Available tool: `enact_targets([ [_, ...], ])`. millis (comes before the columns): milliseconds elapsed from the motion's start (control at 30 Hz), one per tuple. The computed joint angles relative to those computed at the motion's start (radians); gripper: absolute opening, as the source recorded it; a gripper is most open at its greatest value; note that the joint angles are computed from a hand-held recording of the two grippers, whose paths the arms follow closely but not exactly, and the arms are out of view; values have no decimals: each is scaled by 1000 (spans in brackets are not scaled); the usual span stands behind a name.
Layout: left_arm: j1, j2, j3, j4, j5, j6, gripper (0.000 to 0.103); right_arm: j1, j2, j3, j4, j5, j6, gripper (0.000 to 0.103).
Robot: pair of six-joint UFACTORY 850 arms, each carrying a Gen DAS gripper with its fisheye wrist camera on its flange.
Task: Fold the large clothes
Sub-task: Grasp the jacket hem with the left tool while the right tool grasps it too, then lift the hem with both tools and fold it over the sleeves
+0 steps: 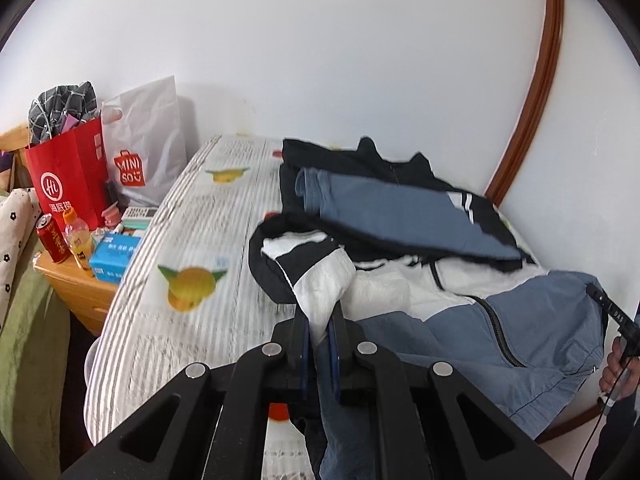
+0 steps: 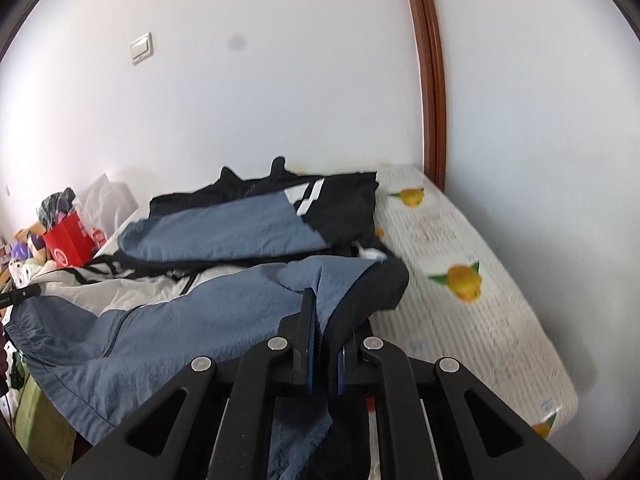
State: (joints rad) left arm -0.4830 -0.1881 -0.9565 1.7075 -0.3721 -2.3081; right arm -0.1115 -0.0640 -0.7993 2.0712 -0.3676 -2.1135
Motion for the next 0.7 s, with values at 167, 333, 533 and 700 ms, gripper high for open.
enact_targets([
  [167,10,-40,-74,-85,-15,129,8,15,-41,-70,-38,27,65,7],
  [333,22,-87,-147,-131,-28,207,8,31,-94,-141,-39,51,89,7],
  [533,60,-146,-233,-213,-6,295,8,46,-173,-237,-65,70,131,7],
  [700,85,-202,-307,-285,9,380,8,56,-238,-320,-122,78,199,7],
])
